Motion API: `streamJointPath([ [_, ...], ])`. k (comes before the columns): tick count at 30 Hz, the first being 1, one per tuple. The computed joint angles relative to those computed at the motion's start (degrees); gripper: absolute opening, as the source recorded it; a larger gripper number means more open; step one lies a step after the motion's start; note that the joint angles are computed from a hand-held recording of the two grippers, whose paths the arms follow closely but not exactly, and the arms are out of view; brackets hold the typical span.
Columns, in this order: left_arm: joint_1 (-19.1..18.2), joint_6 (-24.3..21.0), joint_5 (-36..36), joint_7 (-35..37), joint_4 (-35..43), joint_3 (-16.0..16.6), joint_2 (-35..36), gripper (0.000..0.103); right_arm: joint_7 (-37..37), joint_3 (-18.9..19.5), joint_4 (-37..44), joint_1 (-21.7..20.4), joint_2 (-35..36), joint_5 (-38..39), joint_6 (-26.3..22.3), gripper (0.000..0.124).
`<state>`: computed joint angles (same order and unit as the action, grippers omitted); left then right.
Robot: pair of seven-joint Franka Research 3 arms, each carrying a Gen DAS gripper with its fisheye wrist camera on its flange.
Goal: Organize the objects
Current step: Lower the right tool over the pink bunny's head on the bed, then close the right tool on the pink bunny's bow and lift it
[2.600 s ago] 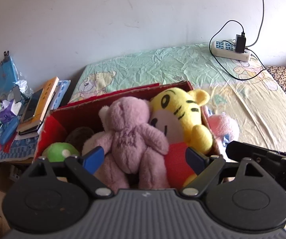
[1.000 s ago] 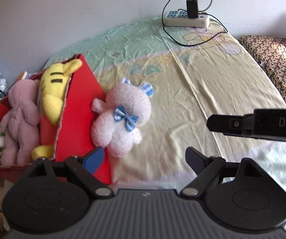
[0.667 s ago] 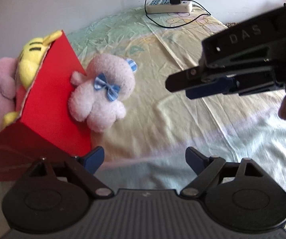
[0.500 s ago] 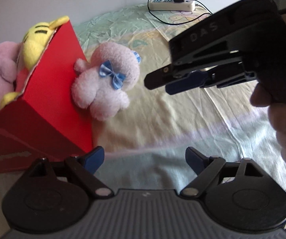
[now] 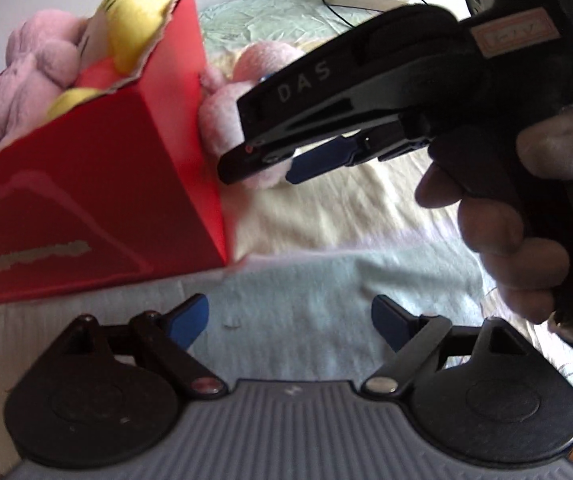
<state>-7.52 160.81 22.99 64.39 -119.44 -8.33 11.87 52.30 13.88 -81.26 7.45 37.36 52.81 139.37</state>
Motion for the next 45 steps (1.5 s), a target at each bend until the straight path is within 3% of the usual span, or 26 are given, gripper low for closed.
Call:
streamJointPath([
  [2,0.21,-0.09,-0.43,0.26,0.21,-0.08,0.07,0.087,-0.44,-0.24,-1.05,0.8,-0.45,-0.3,2.58,0.04],
  [5,0.64,0.57,-1.58,1.35,0.27,-0.51,0.01,0.087,-1.47,0.42,-2.96,-0.12,-1.48,1.26,3.59,0.034],
  [14,2.89,3.72,-14.15,13.35,-0.19,-5.16,-0.62,0.087,-7.78,-1.64,-11.81,-2.07,-8.65,3.72,7.7,0.027],
  [19,4.95,4.47,-25.31,22.89,1.59,-8.85,0.23,0.087,-9.22,-2.57,-12.9,-4.53,-10.16,4.78,1.1,0.027],
  [21,4.76,4.1,-26.49,24.78,3.7,-8.63,1.41,0.087,-10.07,-2.62,-13.29,-6.4,-10.77,8.12,-2.32,0.027],
  [26,-0.41,3.15,-17.63,16.35,7.54,-3.37,4.32,0.087,-5.52,-3.74,-11.54,-7.16,-9.19,15.47,-1.6,0.029],
  [29,-0.59,1.77,-15.51,13.71,8.2,-2.88,4.75,0.087,-4.09,-2.87,-7.53,-7.83,-5.93,17.66,-4.36,0.037],
  [32,-0.63,1.4,-13.51,11.68,7.74,-2.39,4.46,0.087,-3.77,-2.33,-3.34,-7.38,-2.74,15.7,-6.97,0.047],
  [45,-1.5,1.47,-6.24,1.67,9.08,-0.01,6.43,0.087,1.25,1.93,16.39,-6.64,12.57,7.17,-16.44,0.054],
])
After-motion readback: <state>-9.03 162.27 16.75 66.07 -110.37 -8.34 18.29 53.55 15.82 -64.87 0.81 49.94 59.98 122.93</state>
